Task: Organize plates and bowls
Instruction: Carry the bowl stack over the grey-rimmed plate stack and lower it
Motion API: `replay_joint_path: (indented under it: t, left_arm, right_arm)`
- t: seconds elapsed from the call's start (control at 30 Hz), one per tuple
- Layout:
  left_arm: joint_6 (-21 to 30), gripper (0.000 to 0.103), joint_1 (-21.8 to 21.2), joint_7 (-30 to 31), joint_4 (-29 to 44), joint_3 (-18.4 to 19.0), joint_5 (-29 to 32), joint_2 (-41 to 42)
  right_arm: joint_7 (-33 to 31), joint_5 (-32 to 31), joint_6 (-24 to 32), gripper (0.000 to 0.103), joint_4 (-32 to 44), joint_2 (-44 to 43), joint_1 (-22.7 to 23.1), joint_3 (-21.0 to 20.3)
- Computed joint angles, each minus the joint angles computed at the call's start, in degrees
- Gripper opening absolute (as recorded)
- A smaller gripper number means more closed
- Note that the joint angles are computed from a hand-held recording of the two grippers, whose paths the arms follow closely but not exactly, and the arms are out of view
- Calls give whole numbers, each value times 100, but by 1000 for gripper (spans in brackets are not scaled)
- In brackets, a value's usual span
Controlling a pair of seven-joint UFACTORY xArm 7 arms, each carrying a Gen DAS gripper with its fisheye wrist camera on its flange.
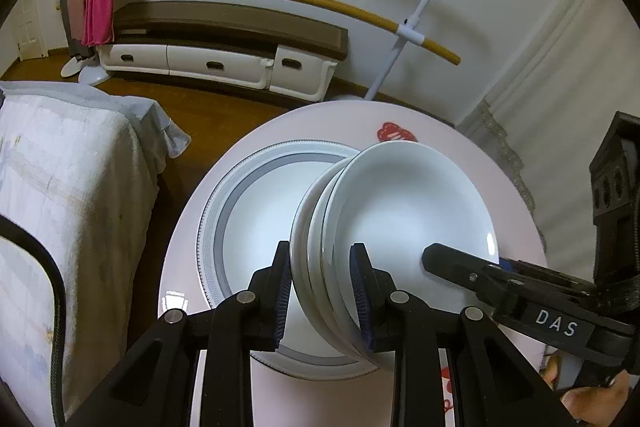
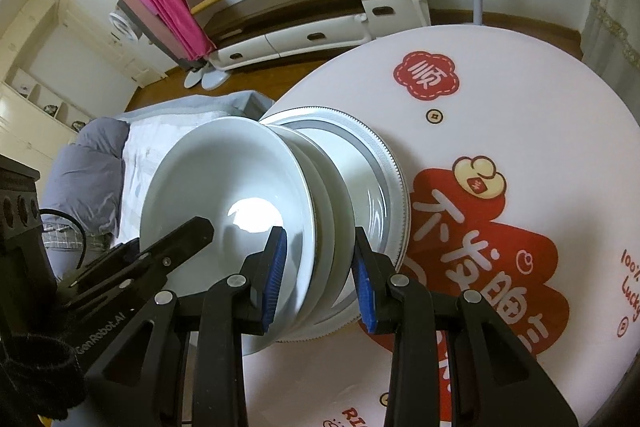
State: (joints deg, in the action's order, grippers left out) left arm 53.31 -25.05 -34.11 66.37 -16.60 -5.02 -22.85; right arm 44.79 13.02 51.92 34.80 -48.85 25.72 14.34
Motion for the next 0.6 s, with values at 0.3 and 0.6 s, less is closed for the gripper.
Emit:
replay_joint_path:
  t: [0.3,0.6]
  left_arm:
    - [-55,24,14,112,-27,69,-41,109]
    - [-153,24,19,131,-118,91,-62,115]
  right_arm:
    - [-2,22,1,33,22,109,28,-8]
    - [18,12,-21,33,59,205,41,16]
